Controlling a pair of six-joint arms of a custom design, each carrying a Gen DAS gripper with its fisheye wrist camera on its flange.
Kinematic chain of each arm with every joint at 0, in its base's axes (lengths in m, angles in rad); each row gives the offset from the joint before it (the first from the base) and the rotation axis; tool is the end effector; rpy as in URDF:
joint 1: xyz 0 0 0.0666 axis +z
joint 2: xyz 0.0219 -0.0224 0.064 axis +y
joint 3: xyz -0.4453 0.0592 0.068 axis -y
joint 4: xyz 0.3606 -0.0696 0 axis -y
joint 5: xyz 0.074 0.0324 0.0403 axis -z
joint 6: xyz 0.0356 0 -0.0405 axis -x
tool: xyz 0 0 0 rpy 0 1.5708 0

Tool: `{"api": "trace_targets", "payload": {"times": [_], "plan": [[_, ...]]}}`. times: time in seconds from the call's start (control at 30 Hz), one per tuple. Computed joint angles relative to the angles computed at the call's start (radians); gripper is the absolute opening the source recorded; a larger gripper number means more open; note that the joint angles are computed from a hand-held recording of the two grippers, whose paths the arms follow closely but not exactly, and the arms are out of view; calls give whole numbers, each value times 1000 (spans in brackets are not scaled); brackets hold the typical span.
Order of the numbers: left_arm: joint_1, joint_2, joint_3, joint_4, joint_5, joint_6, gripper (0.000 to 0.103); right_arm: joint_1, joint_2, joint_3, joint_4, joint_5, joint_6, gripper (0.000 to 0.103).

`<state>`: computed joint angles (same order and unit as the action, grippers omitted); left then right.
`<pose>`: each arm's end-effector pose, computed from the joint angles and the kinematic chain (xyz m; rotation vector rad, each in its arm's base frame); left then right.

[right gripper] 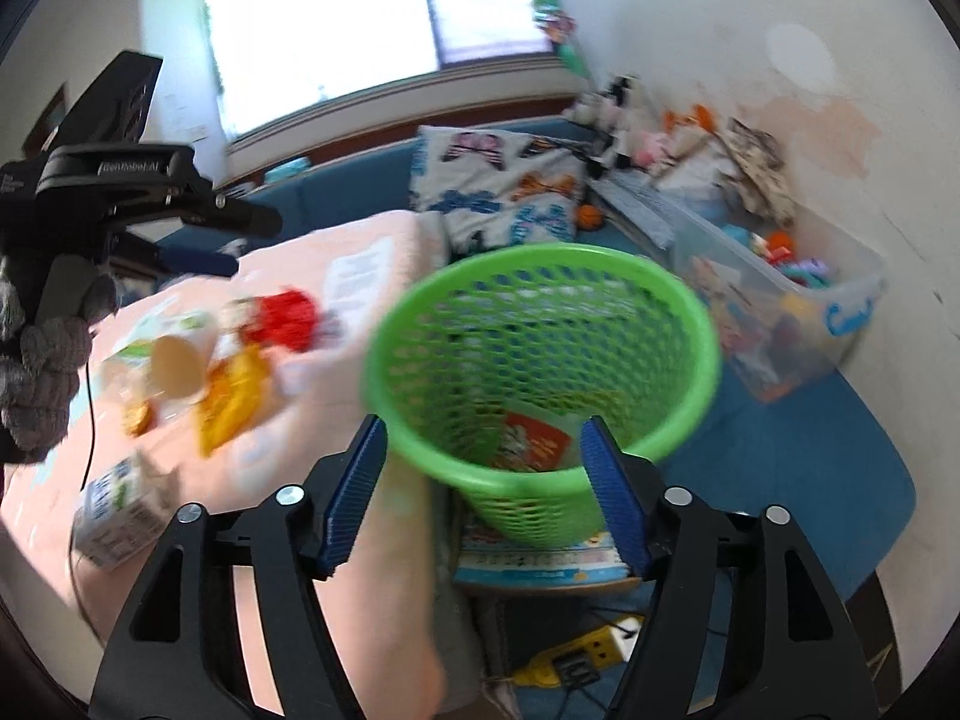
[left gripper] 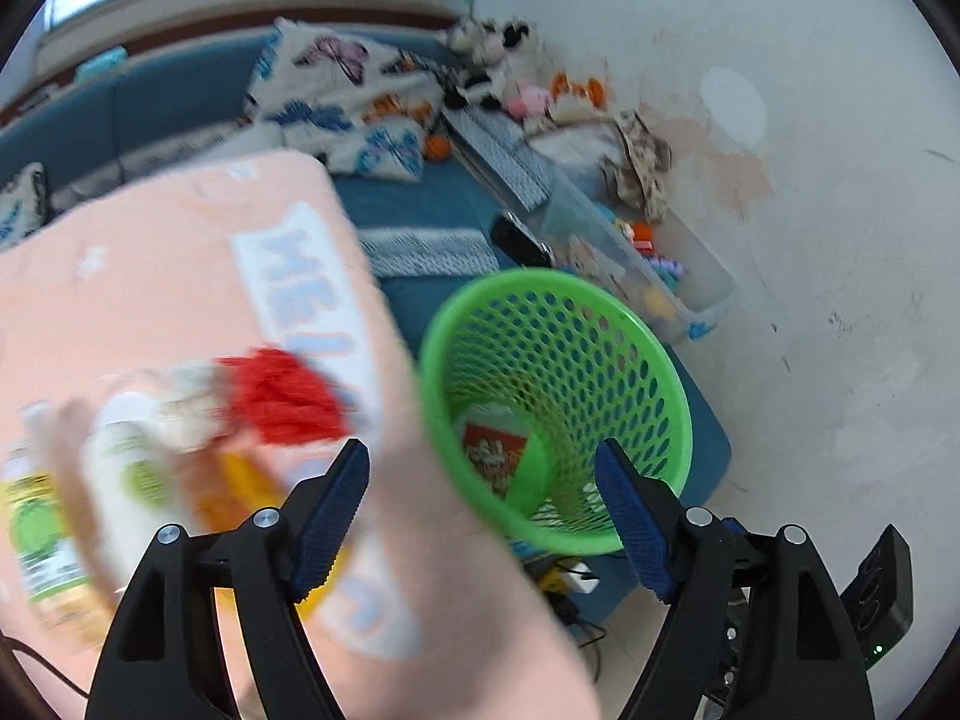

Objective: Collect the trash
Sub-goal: 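Grasp the white milk carton with the left gripper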

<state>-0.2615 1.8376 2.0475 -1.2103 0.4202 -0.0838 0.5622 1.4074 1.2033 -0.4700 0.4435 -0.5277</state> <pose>0.5902 -0.1734 0.5276 0.5944 2.4817 -0.6072 0.3912 0.2279 0.4415 0.1969 2.1634 0.1221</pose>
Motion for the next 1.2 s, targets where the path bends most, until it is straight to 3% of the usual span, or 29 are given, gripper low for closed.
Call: {"api": "trace_targets", "payload": {"times": [0.13,0.37,0.63,0.73,1.03,1.2], "plan": [[69,-78,-76,47,0,-35,84,61,33,47,11,-33,40,74],[179,-187,-237,105,12,-118,89,135,118,156,-15,-80,78,77],[264,-272,-425,184,-39,-239,93,141,175,239,-70,-115,101,81],[294,-297,-484,191,-9,-280,94,136,196,261,-89,-118,124,81],[263,-304,-589,167,-25,-399,94,100,233,295,-113,-193,152,83],[227,-309,-636,229,-85,-444,93,97,257,318,-126,-218,188,83]]}}
